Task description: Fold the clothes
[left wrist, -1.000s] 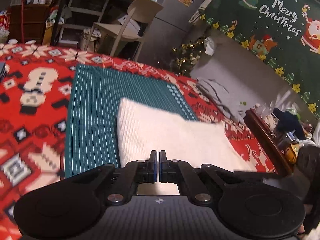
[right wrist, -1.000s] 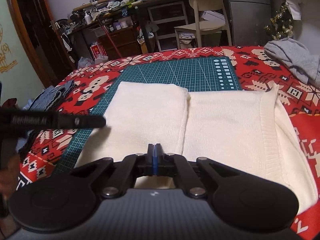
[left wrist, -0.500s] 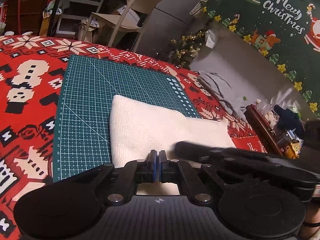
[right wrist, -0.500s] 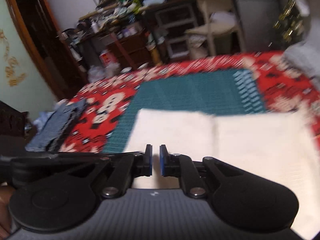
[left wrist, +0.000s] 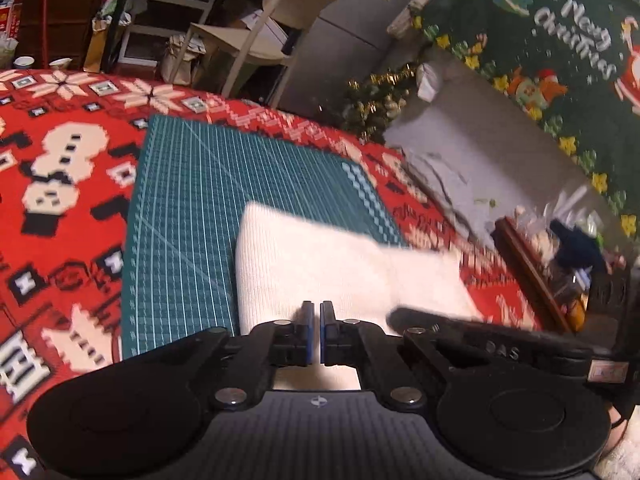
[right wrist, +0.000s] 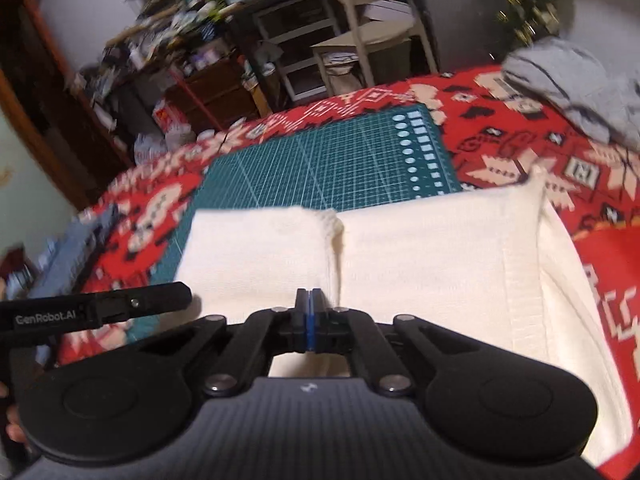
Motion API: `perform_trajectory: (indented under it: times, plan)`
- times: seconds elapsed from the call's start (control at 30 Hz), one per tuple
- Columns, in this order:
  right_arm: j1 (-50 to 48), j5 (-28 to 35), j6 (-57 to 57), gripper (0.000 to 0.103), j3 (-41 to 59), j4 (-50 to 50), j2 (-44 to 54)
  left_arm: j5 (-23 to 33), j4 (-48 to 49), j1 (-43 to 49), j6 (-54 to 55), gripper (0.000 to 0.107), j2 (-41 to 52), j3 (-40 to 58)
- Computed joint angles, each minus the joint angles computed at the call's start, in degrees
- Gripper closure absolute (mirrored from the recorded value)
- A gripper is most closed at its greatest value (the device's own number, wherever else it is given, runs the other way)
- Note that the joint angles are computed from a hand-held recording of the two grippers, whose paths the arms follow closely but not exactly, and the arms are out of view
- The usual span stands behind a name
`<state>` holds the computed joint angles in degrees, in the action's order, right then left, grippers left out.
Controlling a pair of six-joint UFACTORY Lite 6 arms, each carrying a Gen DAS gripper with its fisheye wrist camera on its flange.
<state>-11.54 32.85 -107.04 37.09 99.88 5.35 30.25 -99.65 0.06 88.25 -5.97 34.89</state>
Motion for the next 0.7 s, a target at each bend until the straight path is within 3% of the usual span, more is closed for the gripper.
perform_trajectory:
  times: [0.1, 0.27, 0.33, 0.4, 0.47, 0.57, 0.7]
  plan:
    - [0.90, 0.99, 1.00, 0.094, 1.71, -0.09, 0.56, 1.50, 0.21, 1.18, -0.53, 0.105, 3.78, 4.11]
    - [5.91, 1.84, 5.77, 0.093, 8.59, -3.18, 5.47, -0.63, 3.06, -0.98, -2.87, 0.105, 11.28, 10.63]
    - [6.55, 1.31, 6.09, 0.094, 9.95, -3.31, 7.17, -0.87, 2.07, -1.19, -1.58, 0.105, 12.19, 10.74]
    - [7.19, 0.78, 6.42, 0.103, 11.35, -3.47, 8.88, -1.10, 0.64, -1.10, 0.38, 0.105, 12.27, 10.03]
    - [5.99, 1.85, 7.24, 0.103, 12.42, -4.29, 10.42, 0.68, 0.30, 0.12, 1.09, 0.105, 12.80, 9.65]
    - [4.23, -3.94, 2.81, 0.103, 11.31, -1.96, 9.16, 2.43, 0.90, 1.40, 0.25, 0.105, 13.02, 9.41]
    - [-1.01, 1.60, 9.39, 0.103, 12.96, -5.77, 11.39, 3.04, 0.46, 1.56, -0.49, 0.104, 11.27, 8.79]
